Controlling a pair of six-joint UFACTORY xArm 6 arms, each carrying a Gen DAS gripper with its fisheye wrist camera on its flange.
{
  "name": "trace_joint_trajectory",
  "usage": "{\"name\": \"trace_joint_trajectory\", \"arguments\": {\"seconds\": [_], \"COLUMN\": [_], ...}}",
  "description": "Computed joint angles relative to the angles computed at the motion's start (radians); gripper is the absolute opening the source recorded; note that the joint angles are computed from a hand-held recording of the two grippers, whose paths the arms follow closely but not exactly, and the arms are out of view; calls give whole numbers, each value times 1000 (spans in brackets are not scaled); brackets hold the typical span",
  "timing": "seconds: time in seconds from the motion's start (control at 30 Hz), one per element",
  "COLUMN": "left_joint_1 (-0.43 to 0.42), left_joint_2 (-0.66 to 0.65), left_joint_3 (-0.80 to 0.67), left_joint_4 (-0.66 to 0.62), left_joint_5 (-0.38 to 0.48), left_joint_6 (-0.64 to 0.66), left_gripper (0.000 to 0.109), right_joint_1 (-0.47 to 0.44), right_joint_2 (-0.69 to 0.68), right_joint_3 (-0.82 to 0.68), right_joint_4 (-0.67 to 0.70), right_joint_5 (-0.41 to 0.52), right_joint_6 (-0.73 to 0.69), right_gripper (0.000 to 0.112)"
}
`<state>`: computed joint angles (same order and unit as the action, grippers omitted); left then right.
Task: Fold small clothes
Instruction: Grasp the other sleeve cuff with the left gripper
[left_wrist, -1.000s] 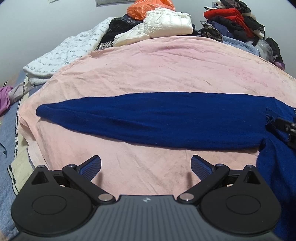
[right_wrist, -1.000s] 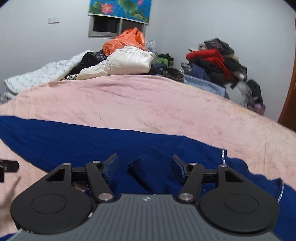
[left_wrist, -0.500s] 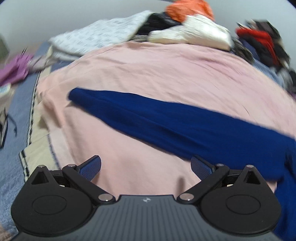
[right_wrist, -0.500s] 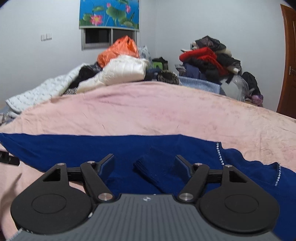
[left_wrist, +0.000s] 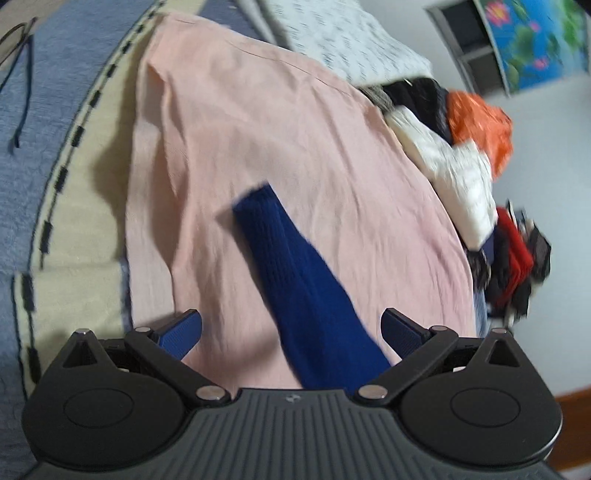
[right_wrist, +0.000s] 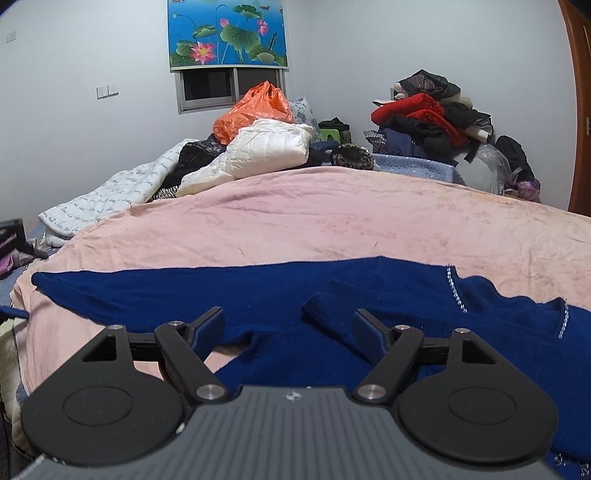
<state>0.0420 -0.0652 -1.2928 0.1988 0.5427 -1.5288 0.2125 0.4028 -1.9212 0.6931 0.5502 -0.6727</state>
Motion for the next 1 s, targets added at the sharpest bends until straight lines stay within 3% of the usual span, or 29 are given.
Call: {"name": "trace_joint_trajectory", "arguments": {"seconds": [0.13, 0.2, 0.3, 0.37, 0.47, 0.57, 0.7, 0.8, 0.87, 0.93, 1.0], "left_joint_1": [18, 25, 33, 34, 33, 36, 36, 22, 18, 15, 25], "left_joint_2": [31, 50, 80, 94, 97, 100, 67, 60, 58, 96, 122], "left_joint_3": [-63, -82, -117, -134, -137, -137, -107, -138, -141, -206, -222], "left_joint_4": [-67, -108, -151, -151, -131, -122, -139, -56, -48, -19, -80], "left_joint_5": [79, 87, 114, 126, 133, 133, 101, 127, 99, 159, 159], "left_joint_6": [49, 79, 96, 94, 65, 48, 65, 57, 60, 86, 116], "left_gripper": [103, 90, 81, 78, 58, 50, 50, 50, 50, 51, 51], "right_joint_1": [3, 3, 2, -1, -5, -9, -15, -19, -22, -24, -25], "right_joint_2": [-14, -18, -24, -32, -42, -54, -75, -93, -96, -98, -99], "right_joint_3": [30, 39, 51, 62, 74, 90, 113, 135, 140, 144, 146], "right_joint_4": [-9, -10, -12, -9, -4, -3, 6, 22, 27, 22, 15], "right_joint_5": [-4, -4, -3, -4, -3, -10, -12, -20, -20, -18, -13], "right_joint_6": [-6, -9, -8, -11, -14, -20, -32, -49, -49, -44, -35], "right_gripper": [79, 79, 79, 79, 79, 79, 79, 80, 80, 81, 81]}}
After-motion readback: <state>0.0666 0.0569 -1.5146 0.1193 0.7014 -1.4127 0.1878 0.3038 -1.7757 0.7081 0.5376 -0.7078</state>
